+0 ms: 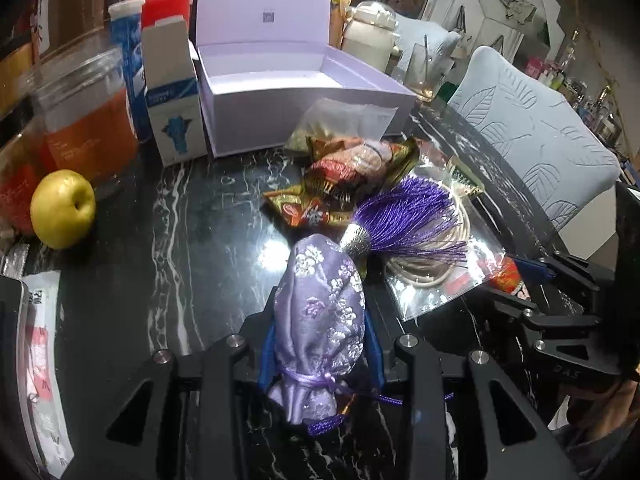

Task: Organize soft objects
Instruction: 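Reach the left tool to the purple sachet and close on it, then lift the purple sachet with the left tool while the right tool grasps the red snack packet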

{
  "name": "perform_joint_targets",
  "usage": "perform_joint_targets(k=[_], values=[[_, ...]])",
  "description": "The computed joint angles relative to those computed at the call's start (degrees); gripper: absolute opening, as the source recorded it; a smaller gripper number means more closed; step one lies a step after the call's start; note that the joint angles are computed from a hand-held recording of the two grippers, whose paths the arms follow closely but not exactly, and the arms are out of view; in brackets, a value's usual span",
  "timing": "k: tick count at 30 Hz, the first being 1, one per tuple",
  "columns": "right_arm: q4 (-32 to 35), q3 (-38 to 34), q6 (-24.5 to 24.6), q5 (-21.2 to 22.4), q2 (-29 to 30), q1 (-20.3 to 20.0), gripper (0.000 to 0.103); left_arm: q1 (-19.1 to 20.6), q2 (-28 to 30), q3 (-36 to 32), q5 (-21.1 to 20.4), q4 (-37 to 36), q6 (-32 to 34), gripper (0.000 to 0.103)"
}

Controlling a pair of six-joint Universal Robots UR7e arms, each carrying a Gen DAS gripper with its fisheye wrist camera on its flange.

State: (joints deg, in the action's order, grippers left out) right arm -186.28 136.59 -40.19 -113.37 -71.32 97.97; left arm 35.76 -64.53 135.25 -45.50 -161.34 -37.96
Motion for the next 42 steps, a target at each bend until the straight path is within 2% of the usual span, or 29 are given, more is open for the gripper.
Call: perform_joint_targets(k=[6,9,11,13,15,16,20,22,24,31,38,42], values=[[-2.6,1.2,-1.5,-2.0,0.3,0.4,0.064,-1.6,3.0,-0.6,4.3,0.8,1.6,0.039],[-4.0,2.0,-2.2,-1.3,0.3,0.1,0.066,-3.2,4.5,-1.0,7.9,4.0,1.0,0.044],[-4.3,2.0,-2.1,-1.3,0.3,0.1,0.066,-2.6,4.1,-0.8,6.5,1.8,0.4,0.043],[-3.9,1.9,-1.7,-1.7,0.4,0.3,0.063,-2.0,3.8,-0.9,5.9,0.9,0.1,0.043],[-3.3,2.0,-1.8,-1.4,-0.1,0.5,0.038,-1.8,3.1,-0.7,5.6,1.0,-1.2,0.043],[-2.9,2.0,-1.8,-1.3,-0.3,0.6,0.034,-1.8,2.9,-0.5,5.5,1.1,-1.7,0.041],[-3.7,2.4,-2.2,-1.0,-0.4,0.5,0.031,-2.3,1.5,0.8,4.7,0.9,-4.4,0.038],[-3.4,2.5,-1.6,-0.7,-0.7,0.3,0.031,-4.4,1.1,1.4,8.1,3.7,-6.7,0.038],[-2.9,2.8,-1.2,-0.5,-1.4,0.1,0.031,-6.0,0.2,2.1,9.6,4.2,-7.1,0.038],[-0.9,4.4,2.0,0.6,-4.8,-0.7,0.031,-9.1,-1.0,3.1,10.8,4.7,-8.2,0.038],[-0.6,5.5,2.6,1.0,-6.3,-0.7,0.031,-8.3,-1.2,3.0,10.6,10.1,-12.8,0.038],[-0.4,5.7,3.0,0.8,-6.6,-0.7,0.031,-7.6,-0.5,3.4,9.5,8.3,-12.2,0.038]])
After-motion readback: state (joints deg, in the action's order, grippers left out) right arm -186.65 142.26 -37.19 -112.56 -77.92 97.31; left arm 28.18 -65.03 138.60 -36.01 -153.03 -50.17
